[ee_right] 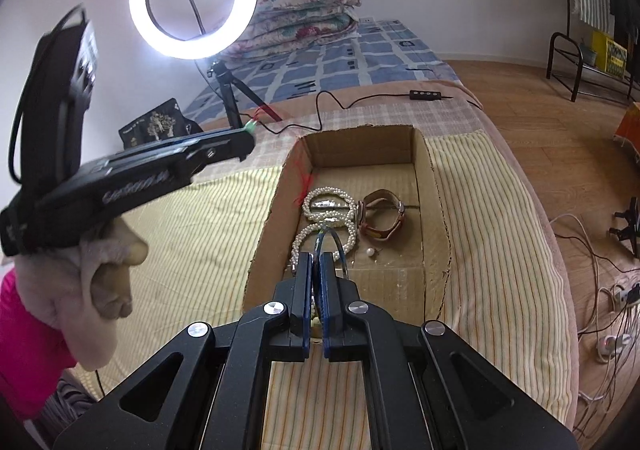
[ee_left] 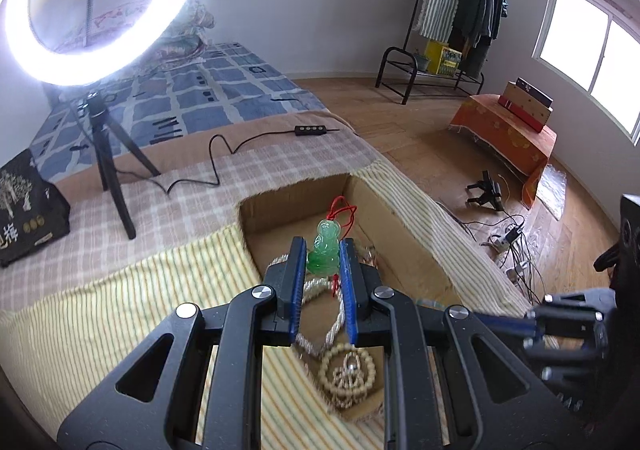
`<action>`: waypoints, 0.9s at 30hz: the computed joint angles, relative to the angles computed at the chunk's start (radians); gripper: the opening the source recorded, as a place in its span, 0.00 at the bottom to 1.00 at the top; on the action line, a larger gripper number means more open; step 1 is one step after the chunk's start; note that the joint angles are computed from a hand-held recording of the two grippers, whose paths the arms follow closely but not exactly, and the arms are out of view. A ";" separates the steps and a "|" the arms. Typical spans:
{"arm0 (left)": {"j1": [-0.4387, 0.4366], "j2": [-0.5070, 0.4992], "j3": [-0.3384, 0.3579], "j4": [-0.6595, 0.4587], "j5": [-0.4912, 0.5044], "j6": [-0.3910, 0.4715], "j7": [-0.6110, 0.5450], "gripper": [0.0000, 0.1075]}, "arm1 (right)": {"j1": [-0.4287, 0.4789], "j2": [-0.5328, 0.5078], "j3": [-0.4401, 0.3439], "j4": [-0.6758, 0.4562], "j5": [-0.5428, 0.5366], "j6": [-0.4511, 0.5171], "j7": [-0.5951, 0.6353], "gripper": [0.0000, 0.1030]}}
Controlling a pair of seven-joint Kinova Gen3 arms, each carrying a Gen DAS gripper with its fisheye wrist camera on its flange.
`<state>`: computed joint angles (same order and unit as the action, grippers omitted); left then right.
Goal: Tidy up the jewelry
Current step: 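Lift the pendant and bangle and carry both over the cardboard box, then open the left tool to drop the pendant while the right tool drops the bangle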
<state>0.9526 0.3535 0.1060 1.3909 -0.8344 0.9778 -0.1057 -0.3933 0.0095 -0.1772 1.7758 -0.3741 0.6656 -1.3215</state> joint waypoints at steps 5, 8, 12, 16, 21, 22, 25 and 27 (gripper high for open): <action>-0.020 0.039 -0.012 -0.041 0.012 -0.030 -0.033 0.14 | -0.002 0.011 -0.001 0.000 0.032 -0.010 -0.024 0.02; -0.025 0.062 -0.025 -0.067 0.030 -0.045 -0.056 0.14 | -0.002 0.022 -0.001 -0.002 0.055 -0.013 -0.041 0.02; -0.030 0.093 -0.043 -0.102 0.061 -0.055 -0.097 0.14 | -0.002 0.036 -0.003 -0.002 0.083 -0.020 -0.059 0.02; -0.034 0.116 -0.062 -0.130 0.096 -0.063 -0.127 0.14 | -0.007 0.039 -0.005 -0.001 0.115 -0.027 -0.084 0.02; -0.043 0.131 -0.077 -0.151 0.138 -0.073 -0.165 0.14 | -0.025 0.040 -0.012 0.000 0.181 -0.035 -0.129 0.02; -0.043 0.133 -0.080 -0.154 0.144 -0.073 -0.169 0.14 | -0.026 0.040 -0.012 0.001 0.185 -0.038 -0.130 0.02; -0.043 0.140 -0.088 -0.161 0.159 -0.072 -0.176 0.14 | -0.028 0.040 -0.014 0.001 0.191 -0.043 -0.131 0.02; -0.043 0.141 -0.092 -0.163 0.167 -0.073 -0.177 0.15 | -0.029 0.042 -0.014 0.000 0.197 -0.046 -0.134 0.02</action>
<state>0.9094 0.4942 0.0140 1.2281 -0.6676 0.9048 -0.2827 -0.4226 0.0516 -0.1911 1.7761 -0.1771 0.6191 -1.4550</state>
